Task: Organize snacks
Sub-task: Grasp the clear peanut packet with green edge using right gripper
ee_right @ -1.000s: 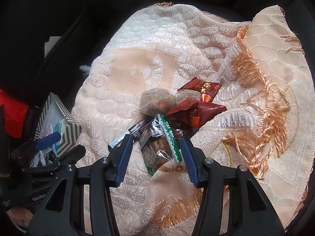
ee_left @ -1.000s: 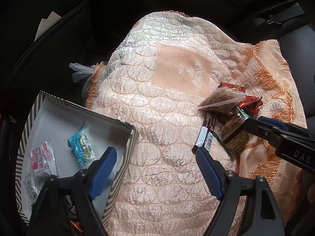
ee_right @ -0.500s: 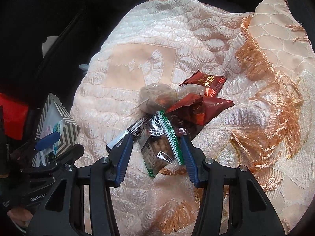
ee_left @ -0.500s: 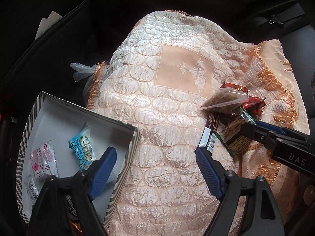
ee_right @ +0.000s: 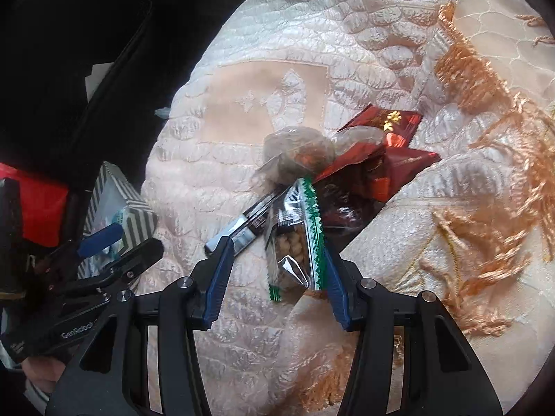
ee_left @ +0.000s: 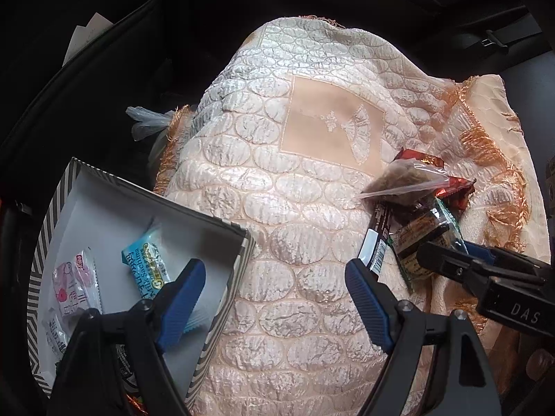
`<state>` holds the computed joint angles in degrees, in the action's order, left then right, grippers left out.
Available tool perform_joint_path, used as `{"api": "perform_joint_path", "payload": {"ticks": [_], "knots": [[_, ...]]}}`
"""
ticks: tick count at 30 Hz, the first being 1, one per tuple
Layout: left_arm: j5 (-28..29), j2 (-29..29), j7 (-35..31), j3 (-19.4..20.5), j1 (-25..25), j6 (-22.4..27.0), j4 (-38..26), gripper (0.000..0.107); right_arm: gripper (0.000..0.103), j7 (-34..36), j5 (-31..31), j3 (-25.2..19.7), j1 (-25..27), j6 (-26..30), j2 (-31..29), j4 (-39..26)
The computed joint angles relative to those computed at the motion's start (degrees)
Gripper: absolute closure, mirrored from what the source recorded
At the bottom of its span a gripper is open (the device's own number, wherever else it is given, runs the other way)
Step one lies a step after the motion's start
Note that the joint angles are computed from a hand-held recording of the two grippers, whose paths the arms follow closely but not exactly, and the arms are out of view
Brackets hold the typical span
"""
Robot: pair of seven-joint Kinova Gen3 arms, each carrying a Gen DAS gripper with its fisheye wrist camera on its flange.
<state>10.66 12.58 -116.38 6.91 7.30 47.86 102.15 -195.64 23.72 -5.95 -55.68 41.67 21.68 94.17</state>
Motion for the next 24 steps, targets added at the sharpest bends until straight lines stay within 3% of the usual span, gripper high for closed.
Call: {"api": "perform_joint_path", "payload": {"ticks": [2, 7, 9, 11, 17, 21, 24], "knots": [[-0.2, 0.7, 0.9, 0.0, 0.4, 0.0, -0.7, 0.023, 0.053, 1.6, -1.3, 1.7, -1.3, 0.2, 0.7, -0.7], [1.7, 3.0, 2.4, 0.6, 0.4, 1.1, -3.8, 0.02, 0.057, -1.0, 0.2, 0.8, -0.6, 2.2, 2.1, -1.8], [1.6, 4.2, 4.3, 0.6, 1.3, 1.8, -5.6, 0.016, 0.076, -0.4, -0.2, 0.6, -0.8, 4.6, 2.9, -3.0], [2.5, 4.9, 4.1, 1.3, 1.3, 1.4, -6.3, 0.016, 0.08, -2.0, 0.4, 1.0, -1.8, 5.1, 2.8, -2.9], [0.7, 3.9, 4.7, 1.4, 3.0, -0.8, -5.7, 0.01, 0.082, -8.0, 3.2, 1.1, -4.2, 5.9, 1.1, -1.2], [-2.3, 2.5, 6.1, 0.5, 4.1, -5.6, -3.2, 0.009, 0.082, -8.0, 3.1, -0.2, -3.3, 6.0, 1.0, -1.1], [-1.9, 2.9, 5.9, 0.9, 3.3, -5.5, -3.4, 0.009, 0.082, -8.3, 3.2, -0.3, -3.1, 5.7, 1.1, -1.2]]}}
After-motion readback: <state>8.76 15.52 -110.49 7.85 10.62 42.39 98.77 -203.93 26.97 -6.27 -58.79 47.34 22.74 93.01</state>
